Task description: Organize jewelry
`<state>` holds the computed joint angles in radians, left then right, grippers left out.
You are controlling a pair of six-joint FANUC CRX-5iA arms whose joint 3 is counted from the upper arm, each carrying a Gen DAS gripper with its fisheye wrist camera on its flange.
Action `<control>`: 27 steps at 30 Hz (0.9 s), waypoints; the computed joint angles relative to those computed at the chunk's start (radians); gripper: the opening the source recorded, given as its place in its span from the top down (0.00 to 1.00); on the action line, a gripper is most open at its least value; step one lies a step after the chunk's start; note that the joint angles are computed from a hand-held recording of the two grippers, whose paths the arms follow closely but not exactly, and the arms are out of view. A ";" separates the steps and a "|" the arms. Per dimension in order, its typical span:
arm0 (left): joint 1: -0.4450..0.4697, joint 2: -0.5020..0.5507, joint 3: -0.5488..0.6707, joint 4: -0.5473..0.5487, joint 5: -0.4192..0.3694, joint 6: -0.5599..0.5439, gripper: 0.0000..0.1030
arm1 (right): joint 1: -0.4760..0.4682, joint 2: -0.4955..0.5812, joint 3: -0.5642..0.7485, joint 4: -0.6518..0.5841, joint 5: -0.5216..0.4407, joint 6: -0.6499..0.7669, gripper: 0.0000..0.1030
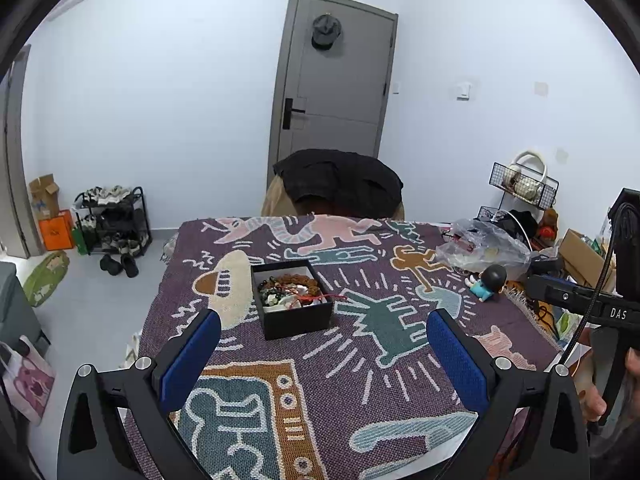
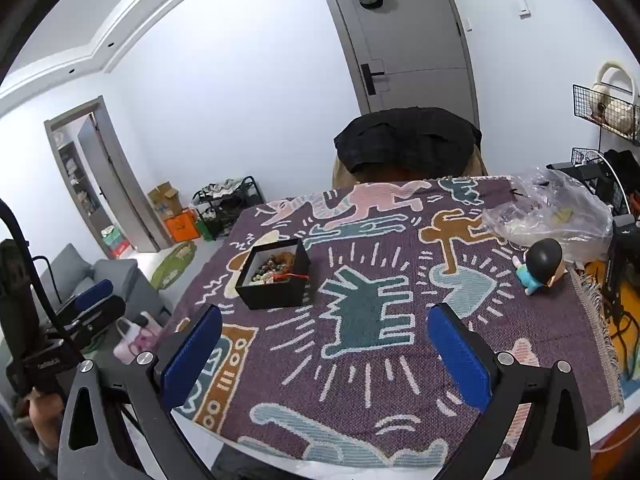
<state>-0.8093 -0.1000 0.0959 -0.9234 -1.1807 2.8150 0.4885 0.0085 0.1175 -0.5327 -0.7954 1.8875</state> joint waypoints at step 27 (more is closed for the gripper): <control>-0.011 0.005 0.011 -0.023 -0.026 0.008 0.00 | 0.006 0.005 -0.004 0.004 0.003 -0.015 0.00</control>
